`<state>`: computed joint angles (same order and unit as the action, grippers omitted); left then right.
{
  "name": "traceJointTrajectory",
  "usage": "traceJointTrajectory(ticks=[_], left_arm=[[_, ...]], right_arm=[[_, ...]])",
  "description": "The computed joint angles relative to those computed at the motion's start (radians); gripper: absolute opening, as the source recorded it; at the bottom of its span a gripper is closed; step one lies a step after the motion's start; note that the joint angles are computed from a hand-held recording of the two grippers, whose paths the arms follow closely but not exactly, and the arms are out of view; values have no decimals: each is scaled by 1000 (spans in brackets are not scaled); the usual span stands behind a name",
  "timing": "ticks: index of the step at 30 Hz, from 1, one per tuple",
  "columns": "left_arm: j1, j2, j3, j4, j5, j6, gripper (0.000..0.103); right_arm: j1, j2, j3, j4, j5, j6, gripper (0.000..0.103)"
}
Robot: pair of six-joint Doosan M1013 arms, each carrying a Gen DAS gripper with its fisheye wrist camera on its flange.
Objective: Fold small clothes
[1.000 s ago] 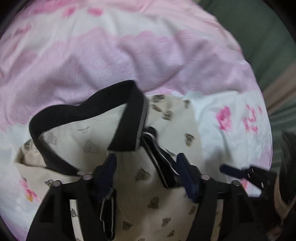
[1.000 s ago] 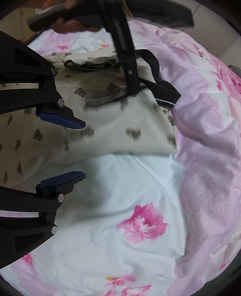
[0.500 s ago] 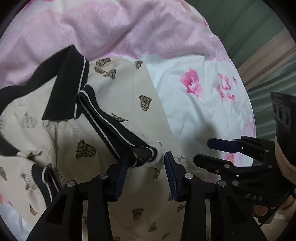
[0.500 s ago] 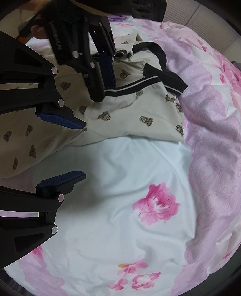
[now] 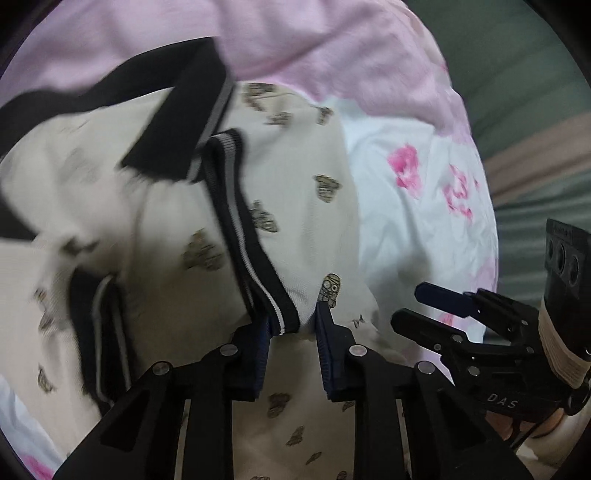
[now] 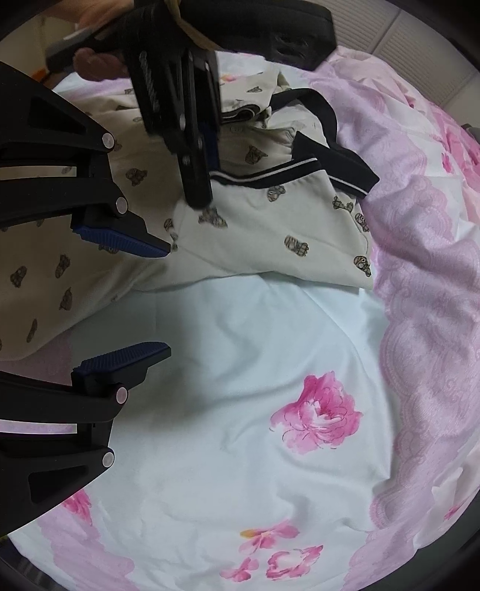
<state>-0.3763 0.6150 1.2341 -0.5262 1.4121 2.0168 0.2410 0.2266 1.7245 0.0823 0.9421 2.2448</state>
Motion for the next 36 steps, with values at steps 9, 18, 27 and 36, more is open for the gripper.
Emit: traceJointTrajectory(ticks=[9, 18, 27, 36], left_arm=[[-22, -40, 21, 118, -43, -80, 58], [61, -248, 219, 196, -214, -140, 72], [117, -396, 409, 355, -226, -244, 75], [162, -446, 541, 435, -190, -293, 78]], right_arm=[[14, 26, -23, 12, 11, -26, 49], [44, -59, 20, -67, 44, 108, 65], [118, -159, 92, -135, 99, 229, 70], [200, -172, 144, -131, 163, 298, 70]])
